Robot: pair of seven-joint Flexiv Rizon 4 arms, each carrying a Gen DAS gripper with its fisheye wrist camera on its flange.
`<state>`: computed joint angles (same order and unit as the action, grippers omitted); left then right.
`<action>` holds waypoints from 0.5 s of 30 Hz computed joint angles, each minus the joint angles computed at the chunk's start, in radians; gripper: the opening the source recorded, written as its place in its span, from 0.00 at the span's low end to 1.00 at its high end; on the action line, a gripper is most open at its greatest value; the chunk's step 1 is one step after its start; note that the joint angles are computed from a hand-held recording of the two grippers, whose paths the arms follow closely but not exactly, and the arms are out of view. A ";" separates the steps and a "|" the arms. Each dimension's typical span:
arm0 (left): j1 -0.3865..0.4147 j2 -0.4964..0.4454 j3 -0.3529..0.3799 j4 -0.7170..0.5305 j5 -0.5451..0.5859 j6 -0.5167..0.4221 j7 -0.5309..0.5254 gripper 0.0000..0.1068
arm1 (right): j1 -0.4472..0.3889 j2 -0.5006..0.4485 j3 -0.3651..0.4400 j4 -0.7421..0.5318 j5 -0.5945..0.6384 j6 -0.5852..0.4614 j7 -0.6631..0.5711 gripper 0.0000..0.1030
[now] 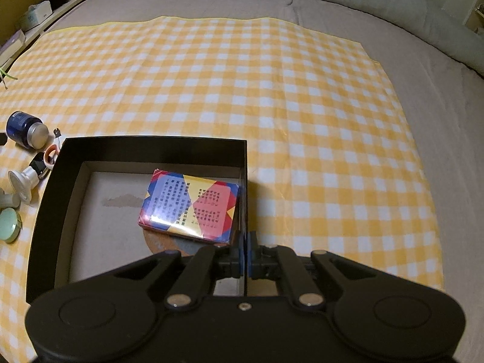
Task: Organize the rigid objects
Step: 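Move the left tool to the blue bottle and grasp it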
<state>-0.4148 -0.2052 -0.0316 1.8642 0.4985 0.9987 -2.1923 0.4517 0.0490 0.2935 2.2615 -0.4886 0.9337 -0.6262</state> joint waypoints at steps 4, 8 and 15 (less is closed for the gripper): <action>0.026 -0.040 -0.008 -0.003 -0.072 0.039 0.053 0.96 | 0.002 0.000 0.001 -0.001 0.011 -0.001 0.006 0.03; 0.019 -0.078 0.000 -0.020 -0.125 0.048 0.053 0.96 | 0.000 -0.008 -0.004 -0.004 0.022 0.008 0.001 0.03; -0.022 -0.160 0.016 -0.109 -0.151 0.019 0.065 0.96 | 0.000 -0.027 -0.008 -0.012 0.016 0.012 -0.009 0.04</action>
